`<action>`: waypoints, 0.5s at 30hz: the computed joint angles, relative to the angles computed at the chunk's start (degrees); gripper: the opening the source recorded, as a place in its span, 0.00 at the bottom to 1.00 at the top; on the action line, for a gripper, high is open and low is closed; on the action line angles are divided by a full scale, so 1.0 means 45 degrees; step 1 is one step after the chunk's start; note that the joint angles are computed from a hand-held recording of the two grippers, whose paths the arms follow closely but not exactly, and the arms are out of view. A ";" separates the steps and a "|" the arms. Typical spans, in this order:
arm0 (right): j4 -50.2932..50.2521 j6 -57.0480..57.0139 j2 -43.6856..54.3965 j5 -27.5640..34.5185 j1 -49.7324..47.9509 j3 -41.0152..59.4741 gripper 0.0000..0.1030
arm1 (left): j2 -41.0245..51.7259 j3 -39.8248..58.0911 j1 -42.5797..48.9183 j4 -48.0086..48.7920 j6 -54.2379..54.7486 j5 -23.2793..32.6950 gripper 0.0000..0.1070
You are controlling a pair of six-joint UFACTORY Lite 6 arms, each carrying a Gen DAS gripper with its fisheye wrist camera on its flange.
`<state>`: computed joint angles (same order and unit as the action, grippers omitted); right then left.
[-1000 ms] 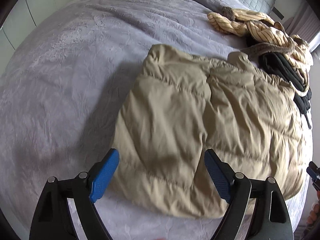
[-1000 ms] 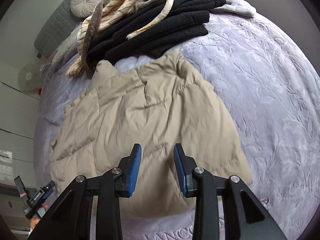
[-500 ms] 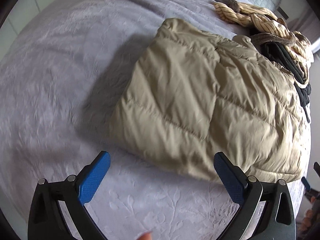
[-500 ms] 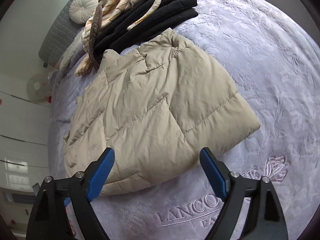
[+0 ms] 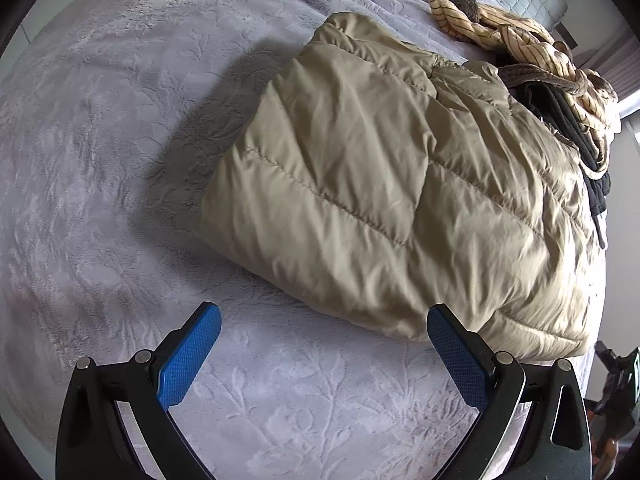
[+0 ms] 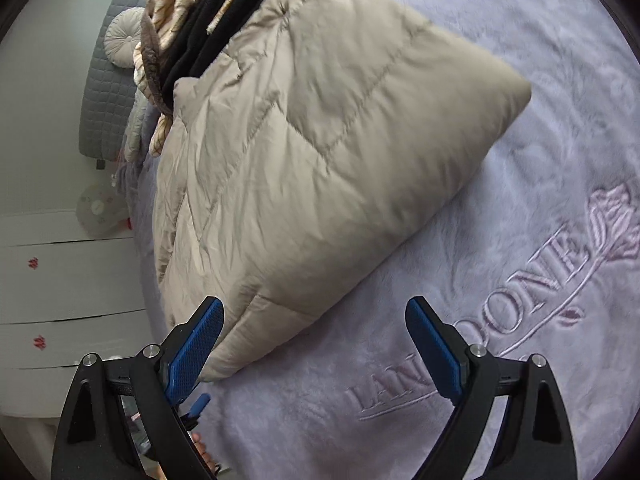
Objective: Fold large clothes
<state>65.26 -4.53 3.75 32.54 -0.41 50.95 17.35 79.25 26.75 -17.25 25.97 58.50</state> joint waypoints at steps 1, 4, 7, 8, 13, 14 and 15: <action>0.0508 -0.0392 0.0044 0.0047 -0.0063 -0.0113 0.91 | 0.0028 0.0028 -0.0007 -0.0062 -0.0007 0.0000 0.96; 0.2456 -0.1944 0.0329 0.0116 -0.0277 -0.0427 0.91 | 0.0174 0.0110 0.0001 -0.0404 0.0021 0.0005 0.96; 0.3872 -0.3208 0.0564 0.0320 -0.0429 -0.0677 0.91 | 0.0781 0.0534 0.0304 -0.1434 0.0457 0.0273 0.96; 0.4121 -0.3429 0.0643 0.0343 -0.0410 -0.0690 0.91 | 0.1104 0.0719 0.0442 -0.1927 0.0646 0.0372 0.96; 0.5999 -0.5214 0.1249 0.0791 -0.0450 -0.0927 0.91 | 0.2712 0.1408 0.1636 -0.4584 0.1206 0.1267 0.96; 0.6257 -0.5467 0.1390 0.0856 -0.0479 -0.0918 0.91 | 0.2875 0.1400 0.1733 -0.4810 0.1259 0.1250 0.96; 0.6579 -0.5779 0.1543 0.0947 -0.0518 -0.0918 0.91 | 0.3066 0.1453 0.1746 -0.4964 0.1318 0.1191 0.96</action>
<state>94.87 -30.54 10.69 36.80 -2.74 46.81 31.15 85.79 34.61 -39.59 31.90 63.86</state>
